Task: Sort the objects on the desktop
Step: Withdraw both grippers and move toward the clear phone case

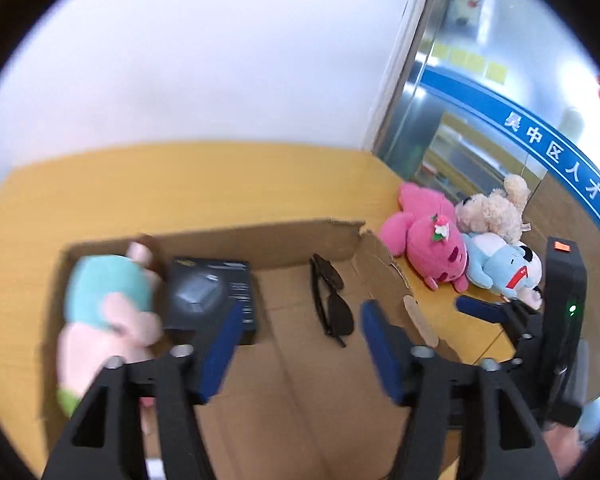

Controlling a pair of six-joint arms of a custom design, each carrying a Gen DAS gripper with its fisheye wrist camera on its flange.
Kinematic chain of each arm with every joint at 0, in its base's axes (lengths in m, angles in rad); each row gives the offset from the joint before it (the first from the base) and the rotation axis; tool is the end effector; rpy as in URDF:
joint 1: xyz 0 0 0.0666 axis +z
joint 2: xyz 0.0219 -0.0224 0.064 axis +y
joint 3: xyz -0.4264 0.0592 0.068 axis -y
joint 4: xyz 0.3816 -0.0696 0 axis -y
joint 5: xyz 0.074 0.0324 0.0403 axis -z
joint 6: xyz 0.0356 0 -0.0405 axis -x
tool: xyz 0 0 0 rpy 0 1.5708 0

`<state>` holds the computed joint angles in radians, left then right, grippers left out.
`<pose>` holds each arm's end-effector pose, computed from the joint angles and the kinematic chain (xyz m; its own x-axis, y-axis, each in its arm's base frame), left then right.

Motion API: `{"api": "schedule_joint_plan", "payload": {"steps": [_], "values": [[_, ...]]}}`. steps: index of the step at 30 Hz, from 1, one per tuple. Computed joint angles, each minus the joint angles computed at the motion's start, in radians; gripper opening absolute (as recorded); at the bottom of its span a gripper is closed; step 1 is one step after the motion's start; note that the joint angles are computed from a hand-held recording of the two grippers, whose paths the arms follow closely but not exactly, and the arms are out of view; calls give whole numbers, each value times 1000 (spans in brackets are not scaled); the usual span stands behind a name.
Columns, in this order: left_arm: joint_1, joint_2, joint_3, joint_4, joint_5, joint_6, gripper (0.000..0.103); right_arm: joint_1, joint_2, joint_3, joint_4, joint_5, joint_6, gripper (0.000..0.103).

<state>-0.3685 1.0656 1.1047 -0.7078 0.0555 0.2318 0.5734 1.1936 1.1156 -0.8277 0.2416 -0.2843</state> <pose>0.3183 -0.1255 0.4835 -0.6548 0.0070 -0.7557 0.2567 0.9426 -0.2137 0.3202 0.1961 0.4368 -0.7474 -0.1585 -0.6452 -0.2011 0.9795 -0.0076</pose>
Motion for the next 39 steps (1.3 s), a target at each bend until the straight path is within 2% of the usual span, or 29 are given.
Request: {"api": "schedule_joint_plan", "payload": {"steps": [2, 6, 8, 14, 18, 26, 31, 34, 37, 39], "values": [[-30, -89, -46, 16, -92, -1, 77, 17, -77, -28, -21, 27, -4, 103], [-93, -226, -107, 3, -224, 21, 78, 190, -190, -59, -65, 181, -103, 103], [-109, -289, -135, -16, -253, 26, 78, 268, -232, -66, -94, 251, -158, 103], [-149, -420, -190, -90, -316, 44, 78, 456, -285, -91, -118, 376, -292, 103], [-178, -473, -220, -125, -345, 73, 78, 529, -296, -104, -157, 424, -361, 103], [-296, -544, -271, -187, -465, 161, 78, 658, -315, -132, -216, 505, -481, 103], [-331, -563, -302, -217, -489, 209, 78, 731, -322, -140, -261, 548, -547, 103], [-334, -581, -319, -240, -489, 221, 78, 756, -325, -152, -248, 531, -556, 103], [-272, -603, -339, -262, -438, 204, 78, 776, -317, -167, -231, 513, -566, 103], [-188, -617, -358, -275, -372, 170, 78, 782, -309, -178, -218, 493, -576, 103]]}}
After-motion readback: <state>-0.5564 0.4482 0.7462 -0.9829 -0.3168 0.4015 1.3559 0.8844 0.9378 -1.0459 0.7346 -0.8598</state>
